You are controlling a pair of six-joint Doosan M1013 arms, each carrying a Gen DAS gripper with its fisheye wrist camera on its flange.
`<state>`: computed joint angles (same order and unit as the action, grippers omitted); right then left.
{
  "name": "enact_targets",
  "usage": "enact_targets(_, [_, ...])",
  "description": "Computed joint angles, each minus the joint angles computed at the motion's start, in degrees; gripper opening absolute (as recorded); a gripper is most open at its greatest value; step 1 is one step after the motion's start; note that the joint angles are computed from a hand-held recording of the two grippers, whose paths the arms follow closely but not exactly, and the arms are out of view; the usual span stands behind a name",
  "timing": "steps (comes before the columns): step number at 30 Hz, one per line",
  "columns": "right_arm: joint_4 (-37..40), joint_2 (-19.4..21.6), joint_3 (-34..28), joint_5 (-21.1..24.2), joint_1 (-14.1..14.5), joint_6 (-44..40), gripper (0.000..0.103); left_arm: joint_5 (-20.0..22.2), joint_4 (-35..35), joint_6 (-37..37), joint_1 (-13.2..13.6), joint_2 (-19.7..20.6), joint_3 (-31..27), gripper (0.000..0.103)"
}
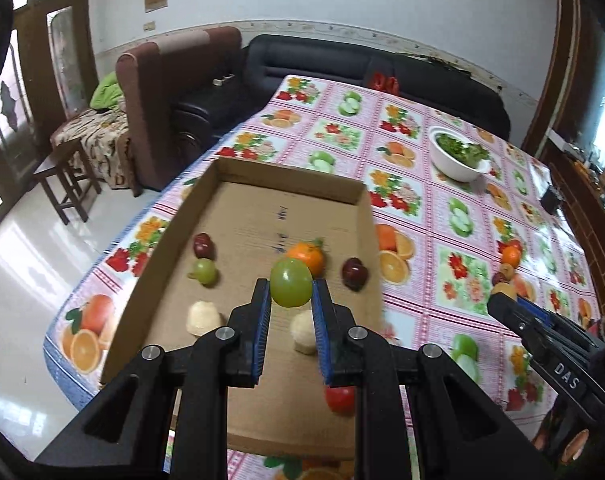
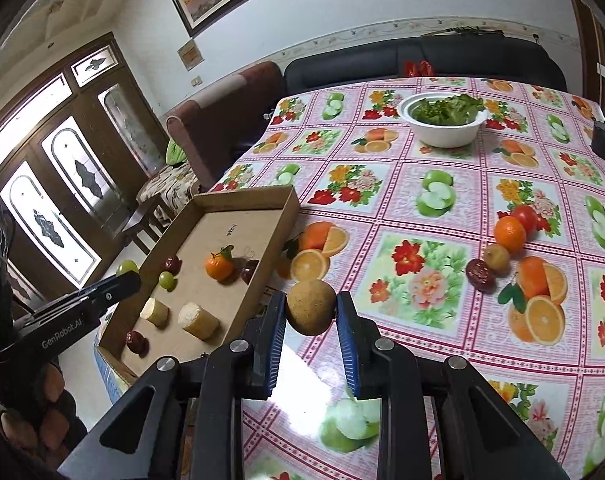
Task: Organize fruits
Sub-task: 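Carry the green grape and brown kiwi over the cardboard tray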
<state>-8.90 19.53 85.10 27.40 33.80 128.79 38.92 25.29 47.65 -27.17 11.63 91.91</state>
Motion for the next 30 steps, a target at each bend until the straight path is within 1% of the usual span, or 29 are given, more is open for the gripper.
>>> enact_targets(8, [1.3, 1.6, -2.1, 1.3, 0.5, -2.4, 0.025, 1.5, 3.1, -2.5, 0.9, 0.9, -0.4, 0.018])
enact_targets(14, [2.1, 2.7, -3.7, 2.4, 0.7, -3.9, 0.025, 1.9, 3.6, -2.9, 1.4, 1.4, -0.6, 0.018])
enact_targets(28, [4.6, 4.8, -6.5, 3.7, 1.1, -7.3, 0.025, 1.3, 1.3, -1.9, 3.2, 1.7, -0.7, 0.018])
enact_targets(30, [5.0, 5.1, -6.8, 4.0, 1.1, -7.9, 0.025, 1.0, 0.1, -0.9, 3.7, 1.9, -1.0, 0.018])
